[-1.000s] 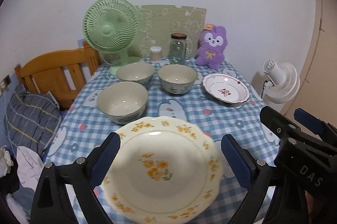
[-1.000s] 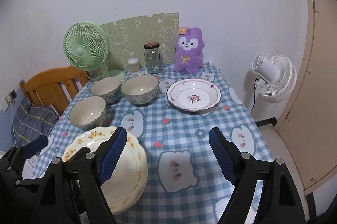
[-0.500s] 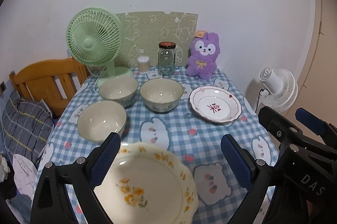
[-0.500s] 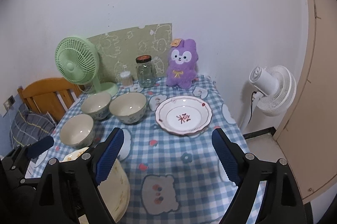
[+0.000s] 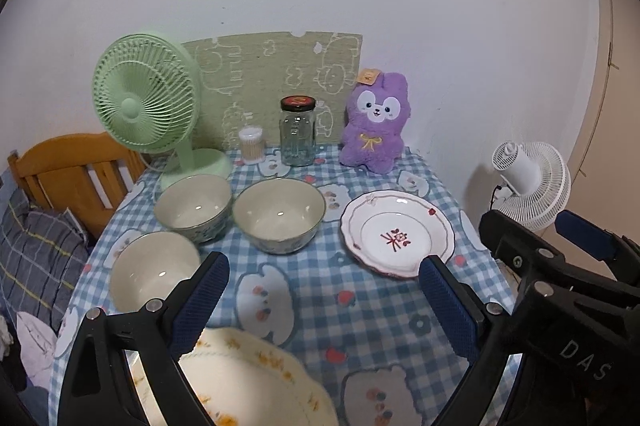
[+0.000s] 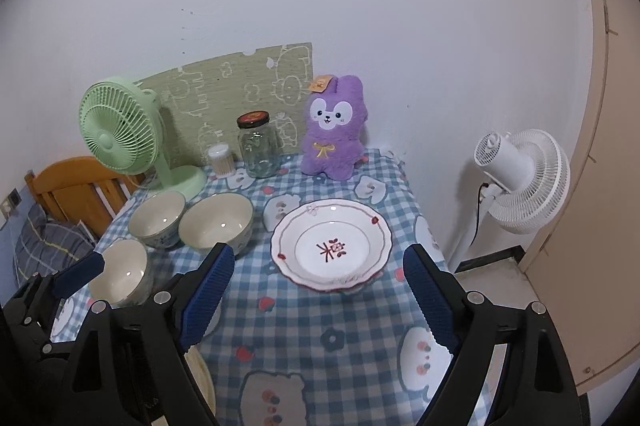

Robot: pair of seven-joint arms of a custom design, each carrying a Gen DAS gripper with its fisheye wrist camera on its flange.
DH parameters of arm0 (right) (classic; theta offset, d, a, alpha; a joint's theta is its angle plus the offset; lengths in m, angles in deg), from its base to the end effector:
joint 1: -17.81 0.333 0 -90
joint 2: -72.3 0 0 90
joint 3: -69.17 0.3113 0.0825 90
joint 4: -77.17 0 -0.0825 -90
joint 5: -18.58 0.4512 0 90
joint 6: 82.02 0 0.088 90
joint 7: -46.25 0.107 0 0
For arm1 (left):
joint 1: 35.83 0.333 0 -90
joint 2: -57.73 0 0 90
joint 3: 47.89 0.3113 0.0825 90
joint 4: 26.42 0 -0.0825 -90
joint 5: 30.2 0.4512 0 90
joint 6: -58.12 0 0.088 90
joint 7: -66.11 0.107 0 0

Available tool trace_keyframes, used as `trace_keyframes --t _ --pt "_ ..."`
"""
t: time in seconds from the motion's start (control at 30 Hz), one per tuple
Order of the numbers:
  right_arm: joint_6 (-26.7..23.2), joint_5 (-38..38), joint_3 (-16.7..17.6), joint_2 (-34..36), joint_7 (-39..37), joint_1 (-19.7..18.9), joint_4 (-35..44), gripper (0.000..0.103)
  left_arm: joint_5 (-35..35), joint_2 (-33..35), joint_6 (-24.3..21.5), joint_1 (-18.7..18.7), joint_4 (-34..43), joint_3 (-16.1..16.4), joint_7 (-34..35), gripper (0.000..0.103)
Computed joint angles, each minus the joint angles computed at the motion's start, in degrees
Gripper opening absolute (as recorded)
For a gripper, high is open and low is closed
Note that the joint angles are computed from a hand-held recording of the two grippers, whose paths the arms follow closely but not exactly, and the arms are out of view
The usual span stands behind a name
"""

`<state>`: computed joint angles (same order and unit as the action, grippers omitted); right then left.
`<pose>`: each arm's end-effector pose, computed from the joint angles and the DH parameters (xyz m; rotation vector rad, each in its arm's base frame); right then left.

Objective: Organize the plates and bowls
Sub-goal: 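Move both grippers toward the white plate with red rim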

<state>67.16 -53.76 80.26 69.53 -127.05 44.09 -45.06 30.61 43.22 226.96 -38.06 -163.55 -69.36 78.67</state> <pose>0.4828 0.3947 0.4352 -1.5664 1.6618 -0.8234 0.4783 -0.2758 0.4276 -1.6334 1.7465 -0.9079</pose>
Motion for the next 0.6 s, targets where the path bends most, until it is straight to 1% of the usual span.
trace_keyframes --t 0.13,0.23,0.4,0.5,0.6 --pt "0.86 -2.22 -0.74 1.4 1.69 -0.49 1.35 0.089 2.28 2.8 -1.37 0.0 2.84 -0.1 -2.18 0.097" --pt "1.0 -3.39 -1.28 2.43 2.79 -0.57 2.58 0.089 3.39 4.61 -1.53 -1.09 4.61 1.27 -2.85 0.097" --pt "1.27 -3.13 -2.27 4.16 2.07 -0.49 4.75 0.089 4.02 7.13 -2.09 -3.14 7.25 3.47 -2.7 0.097" --pt "1.4 -3.55 -2.93 4.92 2.69 -0.43 5.73 0.089 5.6 8.4 -3.35 -4.17 9.03 4.28 -3.88 0.095" --pt "1.16 -3.96 -3.47 5.56 3.11 -0.38 6.74 0.089 5.94 10.07 -3.57 -5.33 11.0 5.39 -3.67 0.095"
